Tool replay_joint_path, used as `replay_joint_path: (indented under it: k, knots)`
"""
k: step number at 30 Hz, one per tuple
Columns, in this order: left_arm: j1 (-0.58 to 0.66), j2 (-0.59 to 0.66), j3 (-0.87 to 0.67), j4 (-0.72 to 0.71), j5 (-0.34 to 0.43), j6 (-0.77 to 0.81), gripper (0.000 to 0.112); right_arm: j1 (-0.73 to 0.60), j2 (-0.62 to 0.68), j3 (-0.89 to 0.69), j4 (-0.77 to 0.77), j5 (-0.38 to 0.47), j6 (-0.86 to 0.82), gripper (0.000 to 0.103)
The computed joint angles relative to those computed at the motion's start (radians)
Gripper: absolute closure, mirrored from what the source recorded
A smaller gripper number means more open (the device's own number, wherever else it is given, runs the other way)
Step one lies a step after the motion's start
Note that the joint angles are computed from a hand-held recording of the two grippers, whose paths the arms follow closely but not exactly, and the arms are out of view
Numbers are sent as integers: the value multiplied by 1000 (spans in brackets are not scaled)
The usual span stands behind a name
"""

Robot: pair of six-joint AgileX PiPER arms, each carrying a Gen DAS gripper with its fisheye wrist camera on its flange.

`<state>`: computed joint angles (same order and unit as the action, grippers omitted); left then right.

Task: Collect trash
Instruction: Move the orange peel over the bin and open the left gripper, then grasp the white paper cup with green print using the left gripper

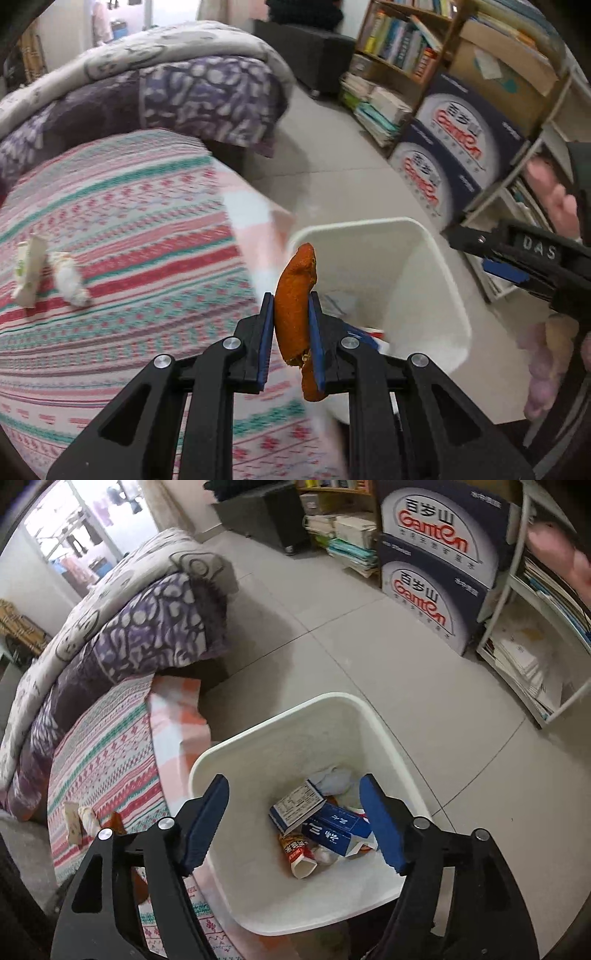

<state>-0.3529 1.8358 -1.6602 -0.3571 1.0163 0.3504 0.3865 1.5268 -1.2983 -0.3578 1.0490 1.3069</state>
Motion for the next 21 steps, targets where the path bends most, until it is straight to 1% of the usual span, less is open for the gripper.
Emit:
replay_joint_path:
  k: [3, 5, 6, 7, 8, 9, 12, 15, 19, 21]
  knots:
    - [-20, 17, -6, -48, 21, 28, 93, -15, -22, 25, 0, -7, 9, 29]
    - [-18, 26, -7, -119, 51, 74, 93, -24, -35, 39, 0, -11, 18, 28]
    - [-15, 29, -6, -167, 72, 106, 90, -27, -41, 43, 0, -14, 25, 27]
    - [-14, 29, -6, -182, 79, 114, 84, -29, -49, 49, 0, -16, 31, 27]
    - [-13, 29, -5, -201, 87, 120, 61, -32, -53, 52, 1, -19, 36, 26]
    - [-9, 27, -2, -217, 87, 123, 48, -33, -56, 52, 0, -22, 44, 25]
    - [6, 32, -20, -224, 101, 113, 48, -25, -47, 42, -2, -30, 55, 22]
    - [32, 37, -48, -172, 90, 69, 47, -10, -20, 17, 14, -41, 48, 21]
    - [72, 46, -95, -57, 59, -14, 44, 21, 36, -44, 23, -37, 31, 19]
    - [82, 52, -128, 68, 27, -88, 39, 40, 74, -84, 32, -35, 18, 18]
